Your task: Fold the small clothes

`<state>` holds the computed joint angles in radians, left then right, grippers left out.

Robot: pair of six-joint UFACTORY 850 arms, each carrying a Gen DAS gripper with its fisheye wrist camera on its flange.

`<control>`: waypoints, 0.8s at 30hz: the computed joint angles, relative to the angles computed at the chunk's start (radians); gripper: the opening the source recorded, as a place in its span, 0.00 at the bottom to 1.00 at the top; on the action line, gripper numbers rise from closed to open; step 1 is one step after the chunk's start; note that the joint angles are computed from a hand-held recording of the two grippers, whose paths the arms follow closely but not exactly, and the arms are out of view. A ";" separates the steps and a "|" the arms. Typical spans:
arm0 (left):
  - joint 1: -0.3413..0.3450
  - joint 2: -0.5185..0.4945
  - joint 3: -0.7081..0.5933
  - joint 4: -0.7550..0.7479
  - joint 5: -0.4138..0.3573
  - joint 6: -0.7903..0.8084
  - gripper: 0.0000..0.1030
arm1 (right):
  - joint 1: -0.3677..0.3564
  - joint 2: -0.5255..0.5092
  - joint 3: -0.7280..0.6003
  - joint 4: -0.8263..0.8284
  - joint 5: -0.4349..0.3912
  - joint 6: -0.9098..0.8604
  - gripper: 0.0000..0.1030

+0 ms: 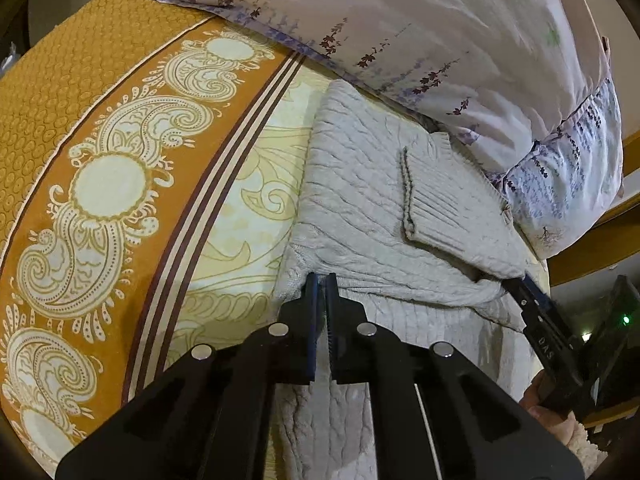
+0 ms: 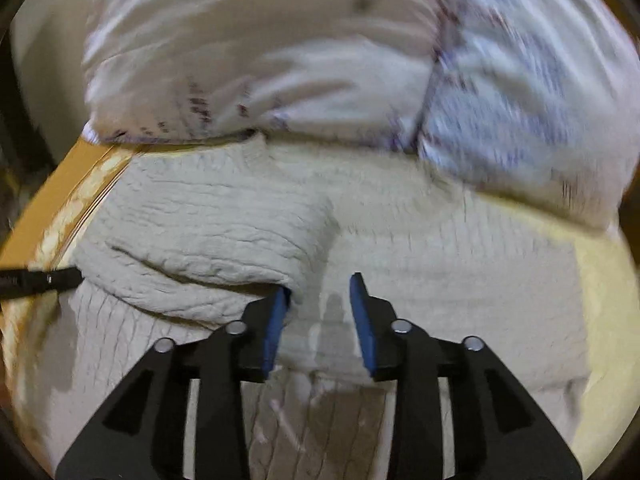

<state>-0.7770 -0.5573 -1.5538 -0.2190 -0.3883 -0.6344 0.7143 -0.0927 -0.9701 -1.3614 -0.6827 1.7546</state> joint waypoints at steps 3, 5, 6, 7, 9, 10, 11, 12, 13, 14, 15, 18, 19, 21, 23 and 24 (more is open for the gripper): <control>-0.002 -0.002 -0.005 0.021 -0.011 -0.013 0.06 | 0.058 -0.032 -0.033 -0.058 -0.085 -0.117 0.44; -0.001 -0.005 -0.009 0.015 -0.013 -0.006 0.06 | 0.077 -0.041 -0.043 -0.110 -0.070 -0.181 0.47; -0.001 -0.005 -0.009 0.013 -0.013 -0.003 0.06 | 0.090 -0.041 -0.044 -0.145 -0.048 -0.199 0.47; -0.001 -0.006 -0.009 0.013 -0.014 -0.002 0.06 | 0.095 -0.039 -0.043 -0.162 -0.023 -0.211 0.47; -0.002 -0.018 -0.027 0.018 -0.020 -0.002 0.06 | 0.101 -0.065 -0.071 -0.168 0.019 -0.256 0.47; -0.002 -0.017 -0.026 0.020 -0.021 -0.003 0.06 | 0.099 -0.078 -0.086 -0.152 0.039 -0.289 0.47; -0.002 -0.018 -0.027 0.023 -0.021 -0.004 0.06 | 0.097 -0.097 -0.108 -0.137 0.060 -0.325 0.45; -0.002 -0.018 -0.026 0.023 -0.021 -0.003 0.06 | 0.095 -0.107 -0.119 -0.132 0.068 -0.346 0.45; -0.002 -0.018 -0.026 0.022 -0.021 -0.001 0.06 | 0.096 -0.123 -0.133 -0.122 0.067 -0.368 0.45; -0.002 -0.019 -0.027 0.023 -0.022 0.000 0.06 | 0.096 -0.139 -0.149 -0.108 0.064 -0.389 0.44; 0.000 -0.019 -0.027 0.015 -0.022 0.012 0.06 | 0.094 -0.158 -0.172 -0.087 0.064 -0.404 0.43; 0.002 -0.019 -0.029 0.012 -0.026 0.022 0.06 | 0.071 -0.171 -0.200 -0.063 0.094 -0.384 0.41; 0.002 -0.019 -0.029 0.015 -0.026 0.019 0.06 | 0.064 -0.185 -0.218 -0.029 0.087 -0.417 0.37; 0.002 -0.020 -0.030 0.018 -0.027 0.022 0.06 | 0.050 -0.193 -0.230 0.020 0.092 -0.449 0.05; 0.004 -0.021 -0.032 0.010 -0.029 0.033 0.06 | 0.033 -0.153 -0.197 -0.020 0.141 -0.334 0.06; 0.005 -0.021 -0.031 0.004 -0.029 0.039 0.06 | 0.022 -0.123 -0.172 -0.056 0.158 -0.242 0.06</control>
<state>-0.7725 -0.5785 -1.5850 -0.2149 -0.4169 -0.5958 0.7366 -0.2155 -1.1425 -1.4178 -0.5249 1.5121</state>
